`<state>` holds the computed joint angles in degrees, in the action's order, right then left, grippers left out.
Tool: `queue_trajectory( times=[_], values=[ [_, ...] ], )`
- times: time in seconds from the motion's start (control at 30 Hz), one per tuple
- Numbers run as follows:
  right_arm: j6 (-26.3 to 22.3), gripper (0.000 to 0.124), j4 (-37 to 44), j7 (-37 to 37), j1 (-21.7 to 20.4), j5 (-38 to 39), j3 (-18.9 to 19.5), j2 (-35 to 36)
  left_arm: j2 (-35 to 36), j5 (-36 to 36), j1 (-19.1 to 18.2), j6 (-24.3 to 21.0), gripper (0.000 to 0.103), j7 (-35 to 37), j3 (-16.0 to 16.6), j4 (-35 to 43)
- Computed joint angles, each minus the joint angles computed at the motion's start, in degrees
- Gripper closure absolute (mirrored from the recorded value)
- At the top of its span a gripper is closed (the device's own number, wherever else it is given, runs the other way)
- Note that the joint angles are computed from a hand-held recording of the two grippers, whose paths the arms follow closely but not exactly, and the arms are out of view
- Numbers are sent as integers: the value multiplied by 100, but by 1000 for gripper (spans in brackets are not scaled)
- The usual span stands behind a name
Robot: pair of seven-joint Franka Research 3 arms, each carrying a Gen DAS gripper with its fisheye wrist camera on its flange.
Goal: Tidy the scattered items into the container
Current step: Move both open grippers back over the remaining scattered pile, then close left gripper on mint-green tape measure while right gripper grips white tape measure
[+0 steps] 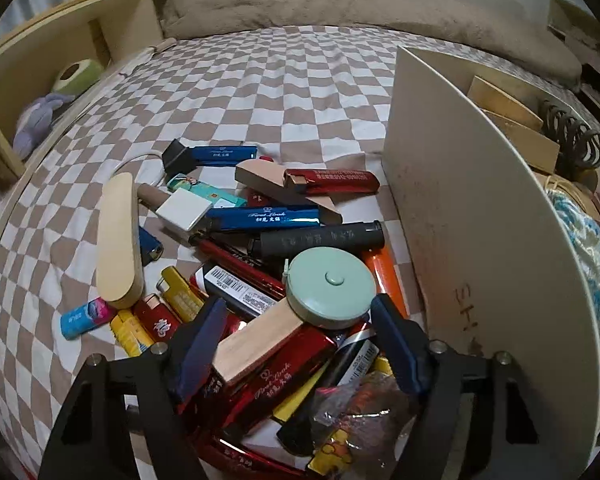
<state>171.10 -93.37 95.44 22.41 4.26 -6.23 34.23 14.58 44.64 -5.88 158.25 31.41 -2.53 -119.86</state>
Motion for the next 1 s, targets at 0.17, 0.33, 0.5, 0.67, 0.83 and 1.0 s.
queue_trajectory(
  times=[0.17,0.33,0.5,0.67,0.83,1.0],
  values=[
    [-39,21,36,-32,13,-17,10,20,169,781,-241,-295,29,-125,160,235],
    [-69,21,72,-32,31,-42,-6,43,138,833,-133,-223,31,-150,97,199],
    [-83,21,70,31,58,-56,-46,45,50,956,-118,-186,34,-596,167,141],
    [-144,21,114,81,68,-92,-63,68,-58,1002,25,-324,34,-1266,219,20],
    [-139,21,126,72,62,-129,-44,83,-115,1040,208,-27,20,-1593,211,-152],
    [-60,21,93,345,304,-276,-355,101,-56,1427,122,-365,9,-1829,200,10]
  ],
)
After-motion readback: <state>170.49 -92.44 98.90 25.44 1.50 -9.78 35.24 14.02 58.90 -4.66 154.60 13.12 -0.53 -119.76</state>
